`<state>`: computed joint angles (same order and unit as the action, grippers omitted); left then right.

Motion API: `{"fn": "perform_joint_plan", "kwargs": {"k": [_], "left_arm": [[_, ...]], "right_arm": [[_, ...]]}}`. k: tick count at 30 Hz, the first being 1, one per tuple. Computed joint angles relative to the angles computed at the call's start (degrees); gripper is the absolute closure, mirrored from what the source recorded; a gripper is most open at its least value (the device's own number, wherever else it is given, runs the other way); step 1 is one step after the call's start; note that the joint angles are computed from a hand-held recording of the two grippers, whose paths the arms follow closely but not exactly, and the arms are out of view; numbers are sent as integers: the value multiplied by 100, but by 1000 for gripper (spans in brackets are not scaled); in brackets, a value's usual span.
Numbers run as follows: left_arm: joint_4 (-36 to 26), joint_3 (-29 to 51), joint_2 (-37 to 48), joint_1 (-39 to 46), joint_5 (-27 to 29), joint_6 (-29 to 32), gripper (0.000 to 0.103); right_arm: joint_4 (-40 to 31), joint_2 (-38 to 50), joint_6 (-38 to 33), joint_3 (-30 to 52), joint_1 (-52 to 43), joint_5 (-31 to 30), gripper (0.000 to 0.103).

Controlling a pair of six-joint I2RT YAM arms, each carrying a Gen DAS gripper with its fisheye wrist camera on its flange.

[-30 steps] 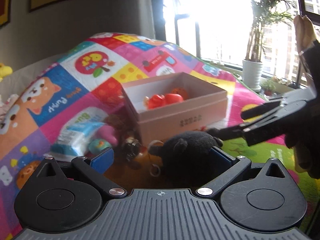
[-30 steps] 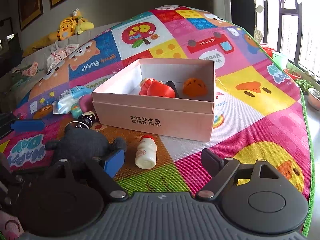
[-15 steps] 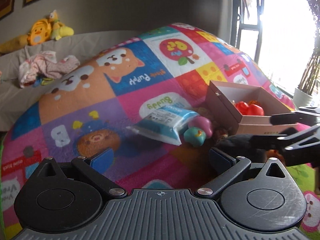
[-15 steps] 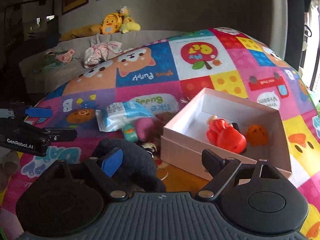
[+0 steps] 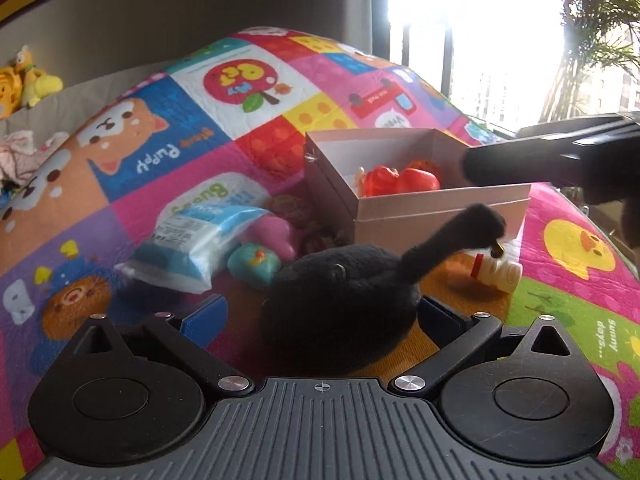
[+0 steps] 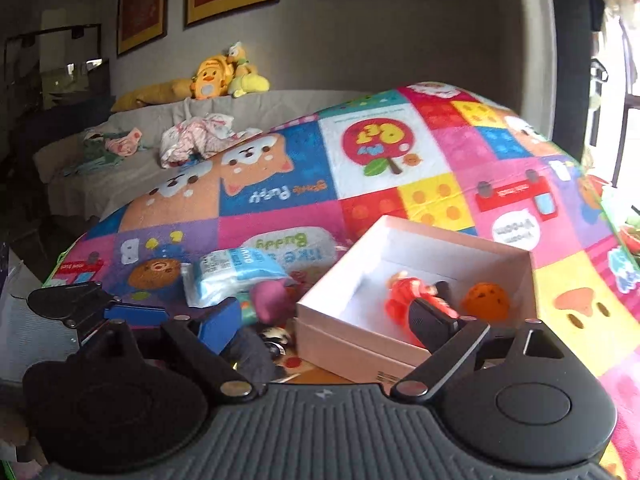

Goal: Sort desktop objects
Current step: 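Grasp the black plush toy with the left tool, then drop the black plush toy into the box from the left tool while the right tool grasps the white bottle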

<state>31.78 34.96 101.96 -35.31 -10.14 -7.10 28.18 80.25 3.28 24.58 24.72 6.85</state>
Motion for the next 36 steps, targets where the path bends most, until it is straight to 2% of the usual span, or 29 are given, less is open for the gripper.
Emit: {"fn": "perform_joint_plan", "kwargs": {"k": [4, 9, 12, 15, 16, 17, 18, 20, 21, 25, 29, 33, 36], "left_arm": [[-131, 192, 200, -102, -169, -407, 0], [25, 253, 309, -258, -506, -417, 0], [184, 222, 302, -333, -705, -202, 0], [242, 198, 264, -411, -859, 72, 4], [213, 190, 239, -403, -810, 128, 10], [184, 183, 214, -387, -740, 163, 13], [164, 188, 207, -378, -676, 208, 13], [253, 137, 204, -415, -660, 356, 19], [288, 117, 202, -459, -701, 459, 20], [252, -53, -35, -574, -692, 705, 24], [-303, -26, -912, -366, -7, 582, 24], [-714, 677, -1287, -105, 477, 375, 24], [-970, 1577, -872, 4, 695, 184, 24]], "right_arm": [[-77, -326, -19, -574, -489, 105, 1], [21, 529, 185, -485, -847, -295, 3], [54, 1045, 217, -195, -751, -390, 13], [-187, 1479, 92, 174, -538, -219, 37], [-357, 1575, 93, 294, -456, -106, 50], [-398, 1597, 91, 317, -437, -93, 56], [-394, 1546, 81, 281, -431, -91, 57], [-570, 1371, 41, 230, -454, -154, 75], [-614, 1263, 37, 170, -458, -153, 78], [-892, 429, -90, -205, -507, -190, 78], [-1475, -1089, -212, -484, -607, -157, 78], [-1671, -2323, -338, -381, -824, 157, 78], [-1561, -2227, -433, 30, -1141, 173, 78]]}}
